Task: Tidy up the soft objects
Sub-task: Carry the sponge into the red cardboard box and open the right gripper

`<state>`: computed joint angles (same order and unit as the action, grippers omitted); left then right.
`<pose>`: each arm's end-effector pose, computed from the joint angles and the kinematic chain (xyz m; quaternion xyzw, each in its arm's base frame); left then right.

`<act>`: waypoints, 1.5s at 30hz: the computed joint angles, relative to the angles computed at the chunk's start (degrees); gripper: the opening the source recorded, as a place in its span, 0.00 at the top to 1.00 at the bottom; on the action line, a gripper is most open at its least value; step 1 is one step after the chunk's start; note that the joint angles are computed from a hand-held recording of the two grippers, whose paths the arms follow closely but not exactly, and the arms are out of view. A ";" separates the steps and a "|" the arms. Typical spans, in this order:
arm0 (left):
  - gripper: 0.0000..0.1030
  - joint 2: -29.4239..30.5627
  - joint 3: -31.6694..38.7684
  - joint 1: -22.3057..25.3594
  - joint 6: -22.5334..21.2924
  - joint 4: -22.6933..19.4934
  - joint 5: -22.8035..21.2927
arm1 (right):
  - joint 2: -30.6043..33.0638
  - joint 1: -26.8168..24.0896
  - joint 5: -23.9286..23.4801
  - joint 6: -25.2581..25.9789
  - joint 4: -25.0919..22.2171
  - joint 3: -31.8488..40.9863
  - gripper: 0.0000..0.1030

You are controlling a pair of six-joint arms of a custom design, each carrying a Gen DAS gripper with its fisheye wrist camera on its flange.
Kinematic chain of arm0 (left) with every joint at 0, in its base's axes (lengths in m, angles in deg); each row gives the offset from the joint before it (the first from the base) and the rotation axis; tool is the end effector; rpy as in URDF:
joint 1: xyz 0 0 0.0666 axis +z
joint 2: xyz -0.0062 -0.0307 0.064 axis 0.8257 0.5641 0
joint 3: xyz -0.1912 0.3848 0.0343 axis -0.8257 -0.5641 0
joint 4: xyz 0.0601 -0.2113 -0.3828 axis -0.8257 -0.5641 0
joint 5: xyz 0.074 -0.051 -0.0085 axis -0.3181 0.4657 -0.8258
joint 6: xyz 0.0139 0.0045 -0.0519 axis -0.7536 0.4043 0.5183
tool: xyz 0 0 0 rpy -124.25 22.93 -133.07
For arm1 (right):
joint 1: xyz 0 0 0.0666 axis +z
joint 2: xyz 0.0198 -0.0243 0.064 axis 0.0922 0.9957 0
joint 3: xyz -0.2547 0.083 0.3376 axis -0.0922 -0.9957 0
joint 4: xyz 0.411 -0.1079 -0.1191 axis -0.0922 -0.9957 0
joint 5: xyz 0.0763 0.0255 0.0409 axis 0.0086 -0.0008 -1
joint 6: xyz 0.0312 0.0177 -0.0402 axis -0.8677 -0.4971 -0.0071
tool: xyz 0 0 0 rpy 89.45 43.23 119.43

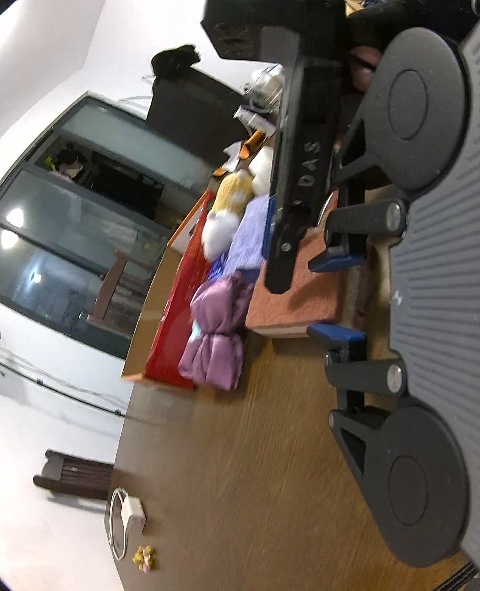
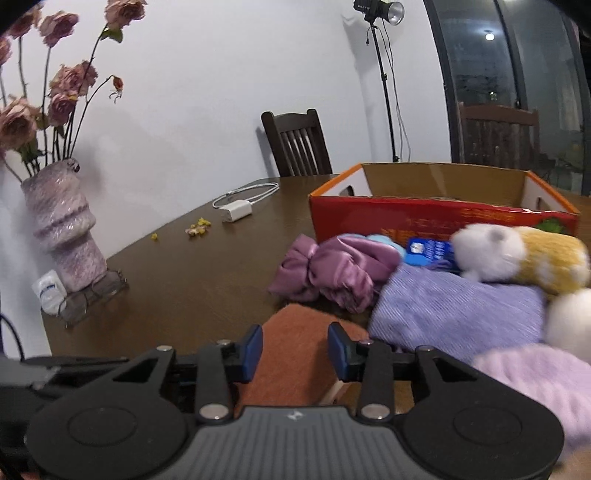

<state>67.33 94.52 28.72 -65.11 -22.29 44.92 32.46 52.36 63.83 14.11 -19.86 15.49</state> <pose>0.2995 -0.1675 0.2384 0.1982 0.8301 -0.3214 0.4104 0.3080 0.3056 0.2569 0.0049 0.8716 0.1115 0.4773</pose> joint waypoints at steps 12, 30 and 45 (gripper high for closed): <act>0.67 -4.86 -1.07 1.38 3.33 1.04 -10.85 | -5.30 -0.86 0.30 -1.86 0.10 -3.11 0.60; 0.71 0.55 5.61 0.43 7.96 0.07 -1.74 | -7.06 -4.96 -9.70 -5.27 6.37 -5.21 0.66; 0.68 50.77 73.52 0.90 0.71 -32.93 -5.18 | 23.90 -36.35 -35.22 -5.58 -12.75 35.91 0.66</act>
<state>118.10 168.04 29.62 -64.40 -55.22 39.74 56.36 16.01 28.61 8.52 -32.61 51.40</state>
